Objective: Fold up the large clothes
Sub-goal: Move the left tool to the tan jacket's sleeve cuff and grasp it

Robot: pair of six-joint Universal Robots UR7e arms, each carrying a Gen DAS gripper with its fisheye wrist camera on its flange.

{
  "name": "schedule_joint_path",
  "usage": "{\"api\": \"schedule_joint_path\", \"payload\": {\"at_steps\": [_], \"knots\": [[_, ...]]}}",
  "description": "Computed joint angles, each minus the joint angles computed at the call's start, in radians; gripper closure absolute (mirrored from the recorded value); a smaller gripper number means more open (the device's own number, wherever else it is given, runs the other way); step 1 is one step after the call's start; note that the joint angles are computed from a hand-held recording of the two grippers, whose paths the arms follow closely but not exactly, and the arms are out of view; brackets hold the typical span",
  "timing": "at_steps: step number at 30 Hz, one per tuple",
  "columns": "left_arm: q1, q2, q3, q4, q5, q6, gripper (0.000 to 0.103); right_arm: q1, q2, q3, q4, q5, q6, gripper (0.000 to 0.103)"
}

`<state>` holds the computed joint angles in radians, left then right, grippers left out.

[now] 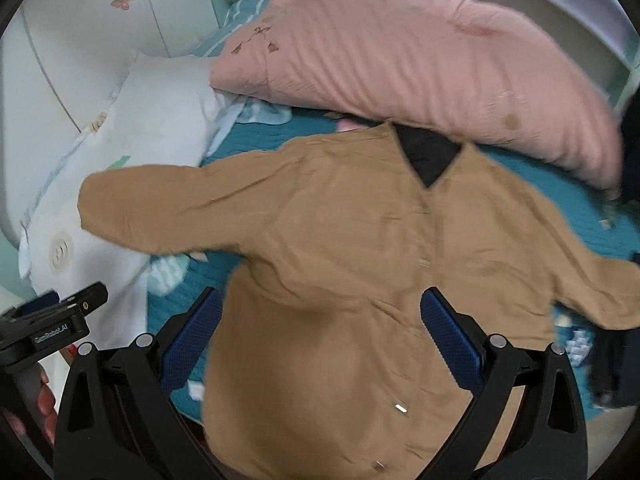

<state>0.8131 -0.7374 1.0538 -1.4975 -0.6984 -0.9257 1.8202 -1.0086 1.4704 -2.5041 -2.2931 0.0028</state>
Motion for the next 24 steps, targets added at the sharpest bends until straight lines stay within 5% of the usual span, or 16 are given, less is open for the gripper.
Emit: {"api": "schedule_joint_path", "payload": {"at_steps": [5,9,14,17,24], "knots": [[0.066,0.006,-0.062,0.056,0.064,-0.032,0.005,-0.045,0.103,-0.138,0.046,0.095,-0.019,0.012],[0.105,0.017,-0.117,0.044,0.078,-0.004,0.005,-0.076,0.158,-0.246,0.153,0.167,0.035,0.036],[0.129,0.017,-0.128,-0.041,0.092,0.069,0.005,-0.109,0.233,-0.395,0.284,0.242,0.080,0.084],[0.141,0.025,-0.151,-0.063,0.092,0.105,0.005,-0.117,0.276,-0.470,0.333,0.263,0.092,0.094],[0.160,0.040,-0.189,-0.128,0.065,0.170,0.005,-0.150,0.368,-0.650,0.554,0.379,0.207,0.094]]}}
